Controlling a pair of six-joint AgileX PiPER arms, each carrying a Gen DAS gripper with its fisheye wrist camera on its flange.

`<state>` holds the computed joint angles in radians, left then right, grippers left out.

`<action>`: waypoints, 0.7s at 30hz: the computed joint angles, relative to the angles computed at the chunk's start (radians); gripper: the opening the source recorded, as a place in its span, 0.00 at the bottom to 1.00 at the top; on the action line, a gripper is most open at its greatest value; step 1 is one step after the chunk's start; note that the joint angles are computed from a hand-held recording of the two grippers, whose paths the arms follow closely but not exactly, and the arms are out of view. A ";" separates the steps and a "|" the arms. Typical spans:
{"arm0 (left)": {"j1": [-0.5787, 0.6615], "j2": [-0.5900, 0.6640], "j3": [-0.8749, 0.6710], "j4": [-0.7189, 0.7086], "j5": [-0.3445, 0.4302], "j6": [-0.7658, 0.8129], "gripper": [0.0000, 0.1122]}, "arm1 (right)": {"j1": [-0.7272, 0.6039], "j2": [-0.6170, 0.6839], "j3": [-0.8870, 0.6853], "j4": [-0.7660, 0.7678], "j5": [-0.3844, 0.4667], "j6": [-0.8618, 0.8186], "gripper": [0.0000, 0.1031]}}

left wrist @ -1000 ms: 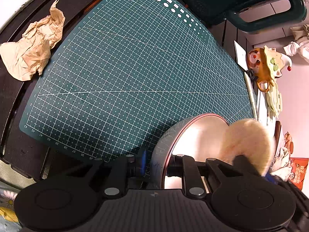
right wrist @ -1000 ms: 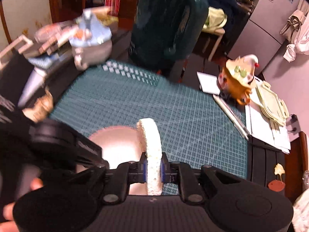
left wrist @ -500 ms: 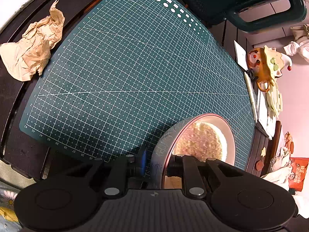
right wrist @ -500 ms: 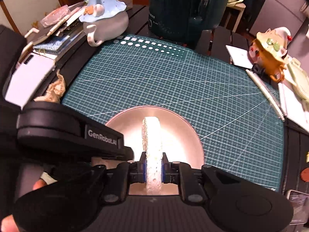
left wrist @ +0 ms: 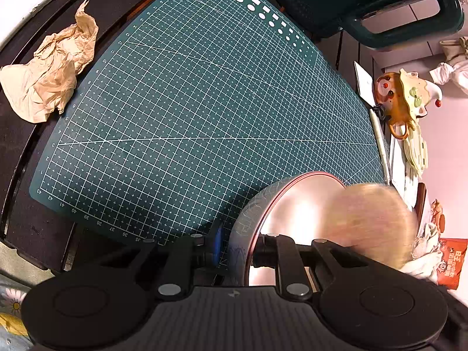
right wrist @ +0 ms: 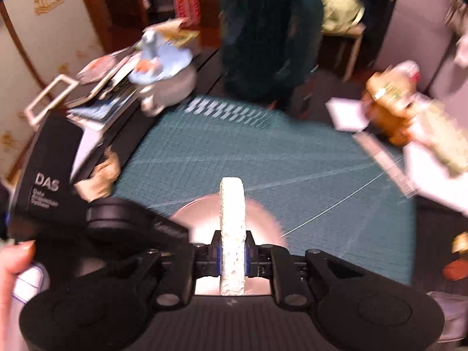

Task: Clean bowl
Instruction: 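Hold the bowl with the left tool while the right tool rubs the sponge along the rim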

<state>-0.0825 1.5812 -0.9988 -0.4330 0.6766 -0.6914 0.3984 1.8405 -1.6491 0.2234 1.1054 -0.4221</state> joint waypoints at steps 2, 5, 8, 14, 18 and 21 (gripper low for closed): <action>0.000 -0.001 0.000 0.001 0.001 0.000 0.16 | 0.020 0.022 0.016 -0.026 -0.025 0.015 0.12; -0.001 -0.002 0.000 0.001 0.002 -0.001 0.16 | 0.027 0.061 0.013 -0.036 -0.025 0.005 0.12; -0.003 -0.002 0.000 0.001 0.002 -0.004 0.17 | 0.049 0.044 0.046 -0.087 -0.060 0.015 0.12; -0.001 -0.009 0.013 -0.005 -0.006 0.003 0.16 | 0.100 -0.050 0.143 -0.288 -0.170 0.115 0.12; 0.001 -0.009 0.014 -0.007 -0.005 0.005 0.16 | 0.041 -0.098 0.113 -0.185 -0.160 0.043 0.12; 0.004 -0.009 0.012 -0.008 -0.002 0.007 0.16 | -0.047 -0.044 0.002 0.022 -0.030 -0.065 0.12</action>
<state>-0.0788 1.5725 -0.9870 -0.4409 0.6748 -0.6841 0.3511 1.7967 -1.6471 0.2454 1.0752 -0.4871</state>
